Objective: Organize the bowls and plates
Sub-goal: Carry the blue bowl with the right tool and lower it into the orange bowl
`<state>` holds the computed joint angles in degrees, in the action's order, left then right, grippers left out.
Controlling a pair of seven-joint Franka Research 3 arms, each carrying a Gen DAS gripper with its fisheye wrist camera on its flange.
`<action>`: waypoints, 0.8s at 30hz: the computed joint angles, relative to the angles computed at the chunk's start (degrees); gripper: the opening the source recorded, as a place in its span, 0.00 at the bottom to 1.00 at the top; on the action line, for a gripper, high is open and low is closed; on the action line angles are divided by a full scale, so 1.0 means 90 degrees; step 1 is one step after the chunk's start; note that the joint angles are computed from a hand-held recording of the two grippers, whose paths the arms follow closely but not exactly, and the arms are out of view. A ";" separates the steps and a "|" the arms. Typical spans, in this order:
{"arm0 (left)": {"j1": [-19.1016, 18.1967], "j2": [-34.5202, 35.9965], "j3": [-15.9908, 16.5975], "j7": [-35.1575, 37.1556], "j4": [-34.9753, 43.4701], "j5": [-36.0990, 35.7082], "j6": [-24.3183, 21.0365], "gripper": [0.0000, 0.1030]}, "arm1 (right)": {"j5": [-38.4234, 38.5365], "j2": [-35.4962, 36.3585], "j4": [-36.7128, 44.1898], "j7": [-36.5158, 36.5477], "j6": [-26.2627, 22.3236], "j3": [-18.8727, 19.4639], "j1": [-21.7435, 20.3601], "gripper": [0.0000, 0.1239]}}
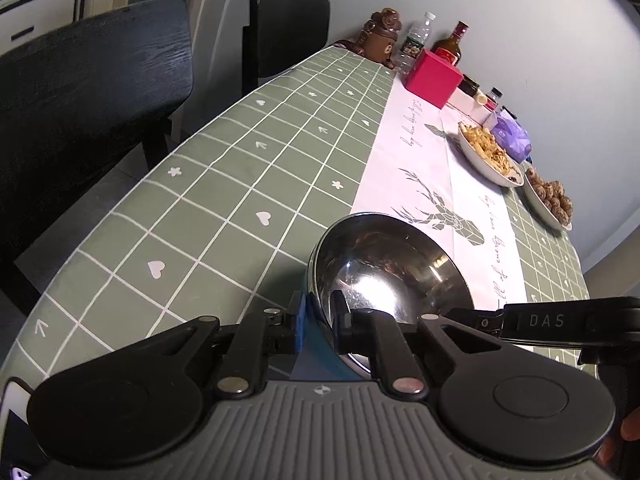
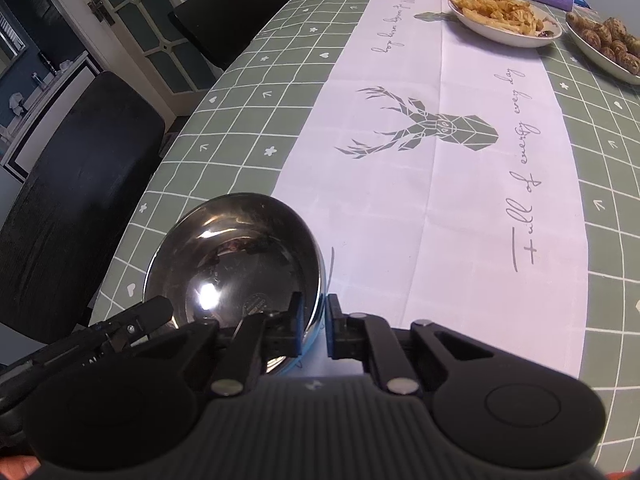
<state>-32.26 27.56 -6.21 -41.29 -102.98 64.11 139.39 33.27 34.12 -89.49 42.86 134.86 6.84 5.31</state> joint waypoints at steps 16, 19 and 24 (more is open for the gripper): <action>-0.0450 -0.0089 -0.0285 0.0760 0.0762 -0.0433 -0.0366 0.13 | 0.0378 -0.1261 -0.0748 -0.0580 -0.0699 -0.0373 -0.0596 0.06; -0.0577 0.0048 -0.0339 0.1064 0.1159 -0.0545 -0.0357 0.14 | 0.0399 -0.1511 -0.0870 -0.0814 -0.0849 -0.0528 -0.0769 0.06; -0.0737 0.0544 -0.0383 0.1981 0.2056 -0.1023 -0.0153 0.14 | 0.0432 -0.1702 -0.0868 -0.1167 -0.1112 -0.0791 -0.1097 0.06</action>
